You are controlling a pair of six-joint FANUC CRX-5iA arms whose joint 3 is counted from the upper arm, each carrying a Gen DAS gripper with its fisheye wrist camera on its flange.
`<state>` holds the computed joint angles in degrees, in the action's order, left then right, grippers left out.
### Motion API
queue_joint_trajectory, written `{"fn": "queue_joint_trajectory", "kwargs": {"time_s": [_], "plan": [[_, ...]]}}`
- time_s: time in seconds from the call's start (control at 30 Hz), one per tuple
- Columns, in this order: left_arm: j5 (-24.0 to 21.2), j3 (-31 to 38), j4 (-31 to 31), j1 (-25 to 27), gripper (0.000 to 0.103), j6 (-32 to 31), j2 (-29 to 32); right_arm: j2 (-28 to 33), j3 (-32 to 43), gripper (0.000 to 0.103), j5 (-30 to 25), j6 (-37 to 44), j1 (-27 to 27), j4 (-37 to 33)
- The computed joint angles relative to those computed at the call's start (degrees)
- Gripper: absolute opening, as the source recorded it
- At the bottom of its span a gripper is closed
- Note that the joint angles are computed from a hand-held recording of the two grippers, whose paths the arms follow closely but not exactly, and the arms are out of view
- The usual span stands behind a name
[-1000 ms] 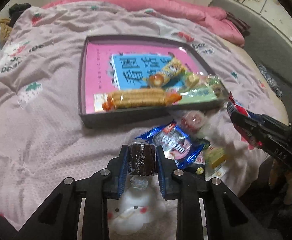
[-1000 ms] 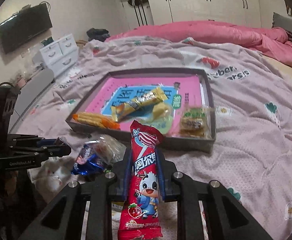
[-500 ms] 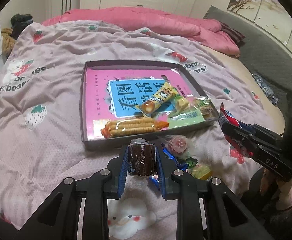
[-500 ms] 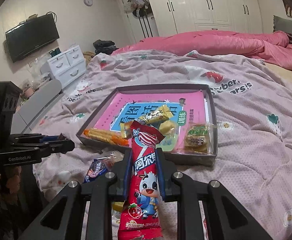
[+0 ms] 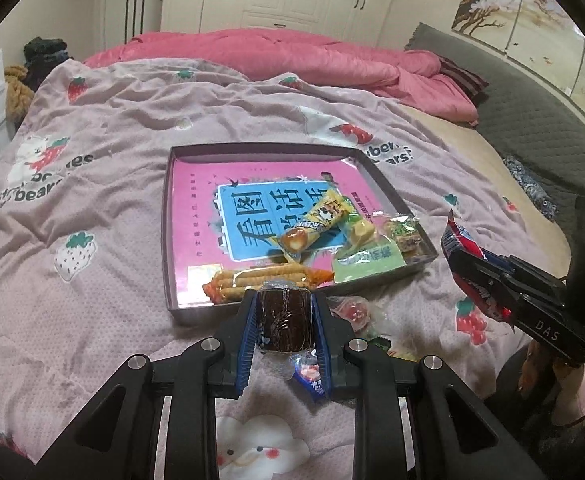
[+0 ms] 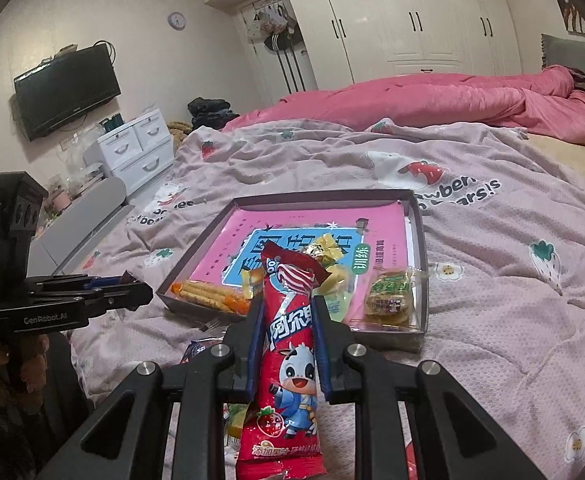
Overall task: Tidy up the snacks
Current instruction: 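Carry the chocolate cake over the tray with the left tool while the right tool carries the red wrapper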
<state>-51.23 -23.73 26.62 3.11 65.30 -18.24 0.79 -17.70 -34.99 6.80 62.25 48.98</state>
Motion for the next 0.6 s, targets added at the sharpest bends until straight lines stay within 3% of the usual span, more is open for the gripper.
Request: {"fn": "queue_joint_trajectory", "kwargs": {"time_s": [0.6], "plan": [[2.1, 2.2, -0.6, -0.6, 0.027, 1.6, 3.3, 1.2, 0.9, 0.023, 2.4, -0.2, -2.7, 3.2]]}}
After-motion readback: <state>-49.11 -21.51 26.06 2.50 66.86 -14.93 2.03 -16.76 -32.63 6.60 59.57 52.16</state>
